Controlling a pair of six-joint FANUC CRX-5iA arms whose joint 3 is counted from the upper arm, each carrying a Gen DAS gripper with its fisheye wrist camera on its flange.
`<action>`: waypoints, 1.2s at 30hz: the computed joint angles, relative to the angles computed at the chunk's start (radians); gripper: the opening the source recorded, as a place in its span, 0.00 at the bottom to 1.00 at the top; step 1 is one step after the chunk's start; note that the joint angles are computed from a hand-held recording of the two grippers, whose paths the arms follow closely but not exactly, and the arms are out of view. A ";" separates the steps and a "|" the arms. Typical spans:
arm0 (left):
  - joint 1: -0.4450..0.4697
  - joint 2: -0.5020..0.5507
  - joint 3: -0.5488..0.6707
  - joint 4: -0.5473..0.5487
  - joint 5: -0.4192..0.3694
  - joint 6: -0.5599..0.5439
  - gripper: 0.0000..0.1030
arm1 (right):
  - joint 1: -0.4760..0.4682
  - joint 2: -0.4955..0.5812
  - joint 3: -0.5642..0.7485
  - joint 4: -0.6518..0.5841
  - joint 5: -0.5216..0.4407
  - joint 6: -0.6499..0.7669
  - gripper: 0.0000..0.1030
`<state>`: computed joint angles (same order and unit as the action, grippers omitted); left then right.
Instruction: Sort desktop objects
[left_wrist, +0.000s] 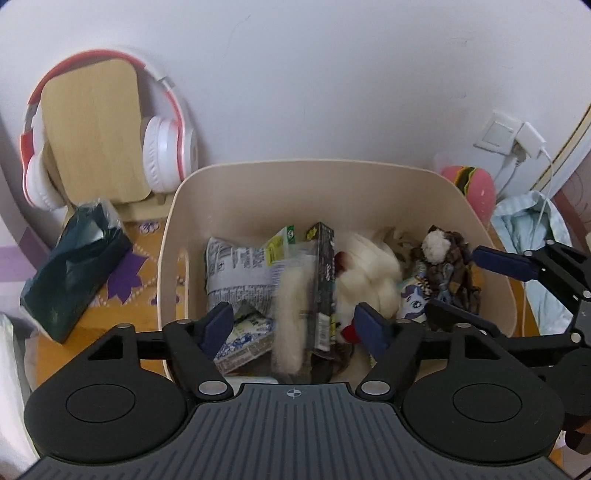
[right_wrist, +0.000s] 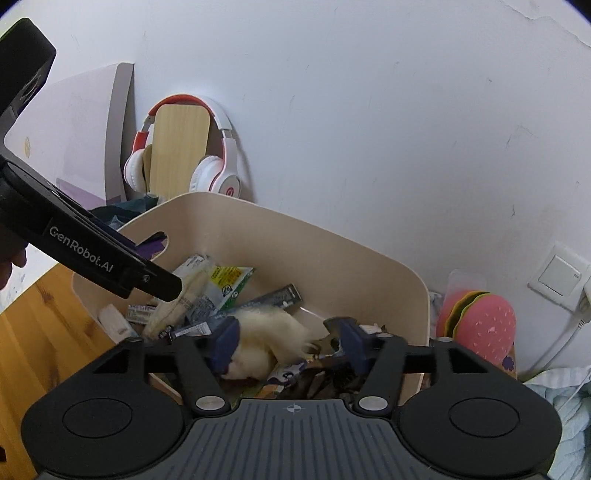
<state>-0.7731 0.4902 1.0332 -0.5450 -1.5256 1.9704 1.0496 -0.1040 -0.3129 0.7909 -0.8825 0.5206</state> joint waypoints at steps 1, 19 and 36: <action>-0.001 0.002 0.003 0.000 -0.007 0.001 0.72 | 0.002 0.002 0.001 -0.002 -0.004 -0.001 0.70; -0.054 -0.028 -0.027 -0.091 -0.034 0.020 0.77 | 0.053 -0.039 -0.010 -0.002 -0.076 -0.138 1.00; -0.173 -0.092 -0.065 -0.199 -0.039 0.005 0.85 | 0.154 -0.070 0.032 0.001 -0.223 -0.248 1.00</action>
